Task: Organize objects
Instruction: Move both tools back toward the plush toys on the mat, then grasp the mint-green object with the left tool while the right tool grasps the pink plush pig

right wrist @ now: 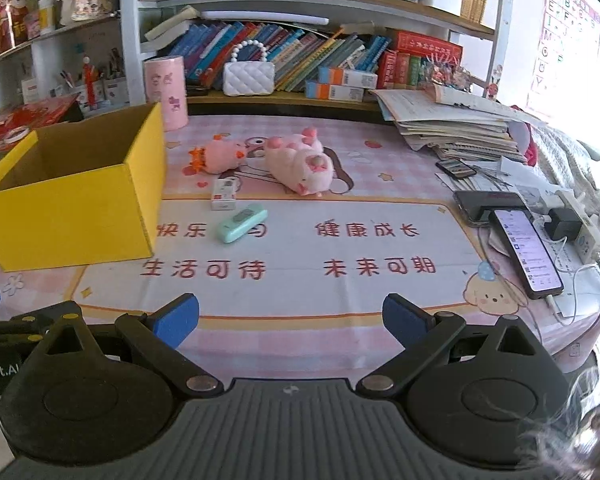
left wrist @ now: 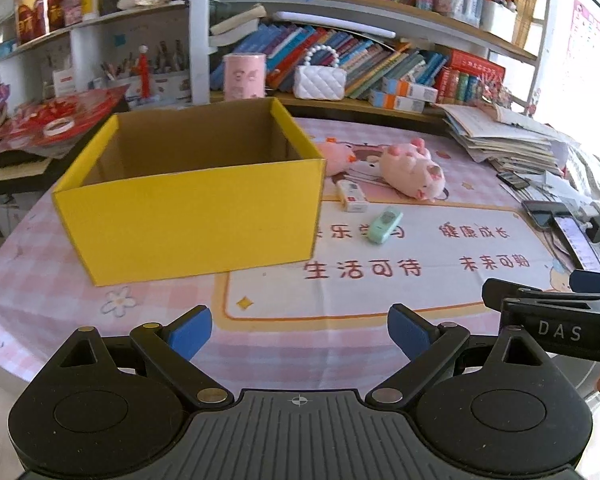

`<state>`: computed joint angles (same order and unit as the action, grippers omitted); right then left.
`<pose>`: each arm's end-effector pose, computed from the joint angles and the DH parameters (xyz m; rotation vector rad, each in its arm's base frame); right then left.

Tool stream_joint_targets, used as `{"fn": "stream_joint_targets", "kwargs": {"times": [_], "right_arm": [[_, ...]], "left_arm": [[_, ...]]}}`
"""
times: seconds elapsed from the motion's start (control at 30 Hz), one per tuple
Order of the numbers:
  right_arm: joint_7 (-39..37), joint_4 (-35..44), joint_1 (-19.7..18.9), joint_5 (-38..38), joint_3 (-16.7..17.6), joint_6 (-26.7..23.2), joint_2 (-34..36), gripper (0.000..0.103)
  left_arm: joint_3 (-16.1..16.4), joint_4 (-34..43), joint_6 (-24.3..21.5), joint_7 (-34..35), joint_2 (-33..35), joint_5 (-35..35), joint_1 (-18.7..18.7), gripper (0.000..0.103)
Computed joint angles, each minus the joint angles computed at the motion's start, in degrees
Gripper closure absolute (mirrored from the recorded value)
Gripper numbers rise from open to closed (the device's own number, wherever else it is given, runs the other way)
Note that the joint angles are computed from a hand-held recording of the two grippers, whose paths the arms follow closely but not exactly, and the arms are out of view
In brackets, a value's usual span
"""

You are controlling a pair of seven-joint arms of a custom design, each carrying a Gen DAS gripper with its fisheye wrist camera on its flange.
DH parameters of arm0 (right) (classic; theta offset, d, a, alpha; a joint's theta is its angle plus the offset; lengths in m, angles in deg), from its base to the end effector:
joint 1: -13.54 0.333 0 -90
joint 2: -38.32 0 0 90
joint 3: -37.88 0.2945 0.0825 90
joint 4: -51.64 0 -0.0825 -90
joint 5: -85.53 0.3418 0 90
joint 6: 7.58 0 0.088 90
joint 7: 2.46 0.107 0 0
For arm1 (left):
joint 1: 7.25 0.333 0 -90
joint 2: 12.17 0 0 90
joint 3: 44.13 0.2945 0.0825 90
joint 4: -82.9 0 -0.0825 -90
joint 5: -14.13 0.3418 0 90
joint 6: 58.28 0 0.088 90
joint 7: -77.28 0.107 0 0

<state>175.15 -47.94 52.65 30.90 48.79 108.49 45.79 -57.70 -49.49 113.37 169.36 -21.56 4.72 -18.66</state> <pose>0.4137 0.4117 0.5243 -1.4901 1.9923 -0.9644 0.4592 -0.2069 0.5127 -1.4732 2.0720 -0.9924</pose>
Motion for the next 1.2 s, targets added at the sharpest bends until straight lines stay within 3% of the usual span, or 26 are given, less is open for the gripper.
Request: {"fn": "stream_joint_targets", "kwargs": {"times": [0.53,0.7,0.8,0.97,1.2], "right_arm": [[-3.1,-2.68,-5.1,1.08,-1.97,4.54,-1.59,0.004],[-5.91,-3.75,-7.55,0.33,-2.9,9.02,-2.03,0.007],[-7.18,-4.63,-9.08,-0.5,-3.57,12.19,-2.4,0.011],[-7.09,-7.06,-12.2,-2.0,-4.82,19.85,-3.49,0.021],[-9.07,-8.29,-16.2,-1.96,-6.35,31.06,-2.82,0.028]], "left_arm": [[-0.53,11.21,-3.95,-2.4,10.07,3.38,-2.7,0.007],[0.54,16.13,-4.72,-8.5,14.3,10.83,-4.92,0.009],[1.08,19.06,-4.82,-10.34,16.82,13.67,-6.52,0.015],[3.55,24.61,-6.75,-14.99,21.1,19.0,-9.82,0.04],[6.78,34.59,-11.05,-19.99,28.43,25.37,-13.7,0.058]]}}
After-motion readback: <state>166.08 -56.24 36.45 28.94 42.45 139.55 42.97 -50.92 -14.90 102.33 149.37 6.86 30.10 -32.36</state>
